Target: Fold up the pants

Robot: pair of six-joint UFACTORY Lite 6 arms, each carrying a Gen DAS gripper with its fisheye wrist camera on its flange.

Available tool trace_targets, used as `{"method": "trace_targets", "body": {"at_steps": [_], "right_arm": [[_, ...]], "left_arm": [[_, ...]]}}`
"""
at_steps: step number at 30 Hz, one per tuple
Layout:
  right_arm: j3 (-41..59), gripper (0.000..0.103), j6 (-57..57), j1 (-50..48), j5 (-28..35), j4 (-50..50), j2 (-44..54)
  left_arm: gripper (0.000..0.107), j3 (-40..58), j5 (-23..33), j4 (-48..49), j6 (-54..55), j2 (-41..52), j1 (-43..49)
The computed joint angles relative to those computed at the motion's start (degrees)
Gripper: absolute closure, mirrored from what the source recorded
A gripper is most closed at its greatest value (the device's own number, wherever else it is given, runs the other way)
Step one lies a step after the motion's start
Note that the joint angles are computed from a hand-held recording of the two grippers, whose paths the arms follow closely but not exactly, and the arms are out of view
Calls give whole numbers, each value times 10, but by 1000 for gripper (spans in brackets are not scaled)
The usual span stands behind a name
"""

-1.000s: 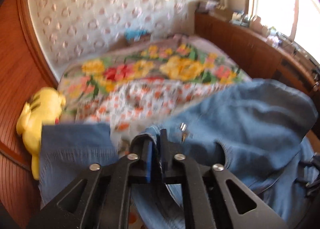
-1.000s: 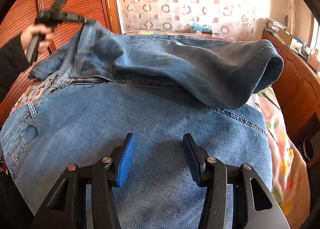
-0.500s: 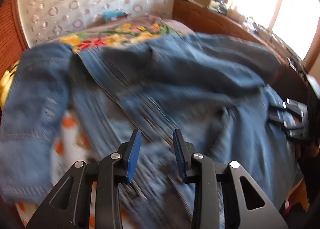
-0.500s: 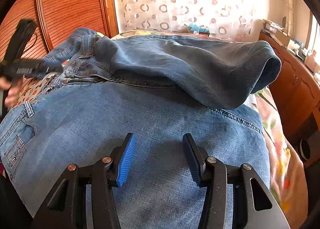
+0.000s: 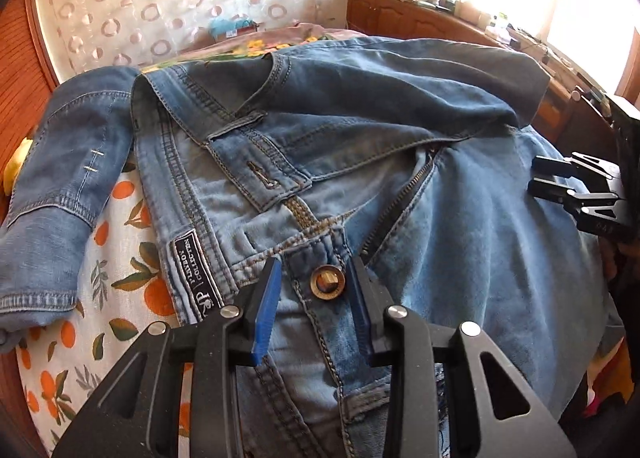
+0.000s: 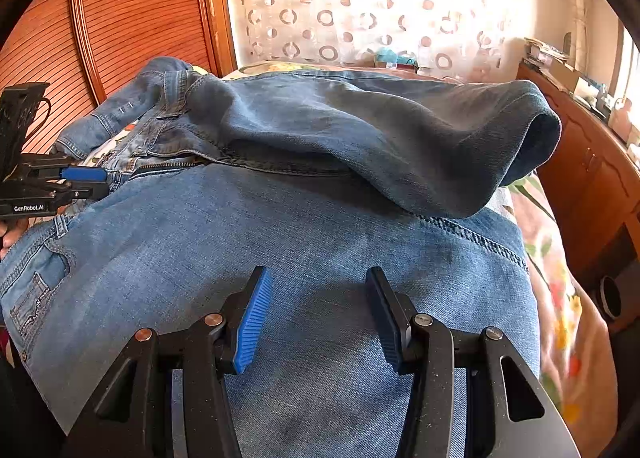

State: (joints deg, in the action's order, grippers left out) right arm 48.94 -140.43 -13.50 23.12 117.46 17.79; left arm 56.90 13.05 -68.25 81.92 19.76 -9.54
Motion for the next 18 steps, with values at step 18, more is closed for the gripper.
{"method": "trace_targets", "body": {"at_steps": [18], "right_arm": [[-18,52,-46,-1,11,52,-9]], "left_arm": [[93,-87,63,-58,37,-144,36]]}}
